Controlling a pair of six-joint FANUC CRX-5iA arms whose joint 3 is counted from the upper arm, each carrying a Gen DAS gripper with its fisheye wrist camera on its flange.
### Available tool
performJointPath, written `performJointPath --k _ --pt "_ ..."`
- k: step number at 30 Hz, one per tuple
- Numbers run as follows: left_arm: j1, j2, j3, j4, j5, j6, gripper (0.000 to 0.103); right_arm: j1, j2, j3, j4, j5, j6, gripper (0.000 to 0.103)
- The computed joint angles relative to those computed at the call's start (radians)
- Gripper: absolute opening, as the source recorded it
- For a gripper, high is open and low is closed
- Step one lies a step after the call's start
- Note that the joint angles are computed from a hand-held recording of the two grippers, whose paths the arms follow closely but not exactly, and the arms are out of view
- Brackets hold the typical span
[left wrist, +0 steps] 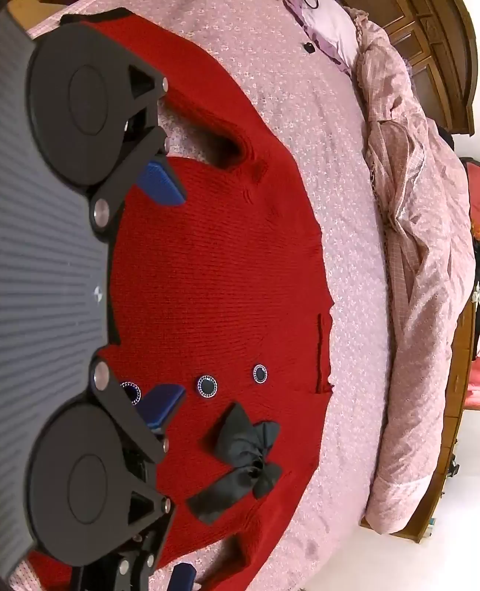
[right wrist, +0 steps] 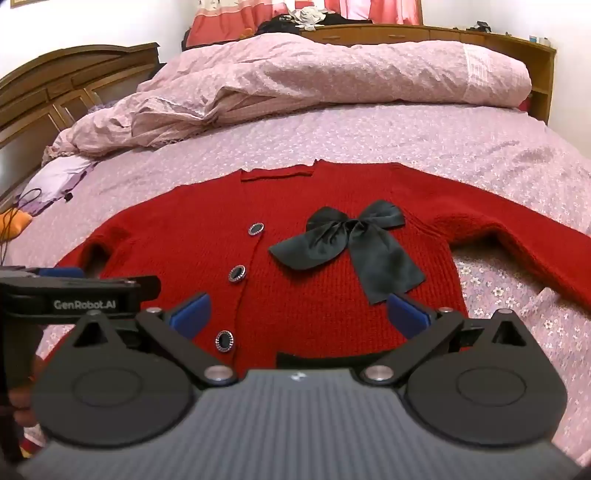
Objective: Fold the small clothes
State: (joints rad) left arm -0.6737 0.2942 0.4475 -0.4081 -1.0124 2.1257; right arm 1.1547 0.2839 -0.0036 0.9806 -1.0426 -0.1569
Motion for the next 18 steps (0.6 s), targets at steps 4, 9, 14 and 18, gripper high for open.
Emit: performJointPath --k 4,9,14,18 --pt "-0.001 -0.002 -0.009 0.0 0.008 0.0 0.103 -0.001 -0.004 0.0 -0.012 0.009 -0.008 0.103" --pt "0.001 0.005 -0.001 0.002 -0.006 0.0 0.103 -0.001 -0.003 0.002 -0.013 0.006 -0.006 0.103" --pt "0.004 0.01 0.001 0.011 -0.01 -0.002 0.103 -0.001 -0.004 0.0 -0.012 0.007 -0.006 0.103" --pt "0.007 0.008 -0.002 0.015 -0.008 -0.006 0.103 -0.002 -0.005 -0.001 -0.011 0.008 -0.007 0.103"
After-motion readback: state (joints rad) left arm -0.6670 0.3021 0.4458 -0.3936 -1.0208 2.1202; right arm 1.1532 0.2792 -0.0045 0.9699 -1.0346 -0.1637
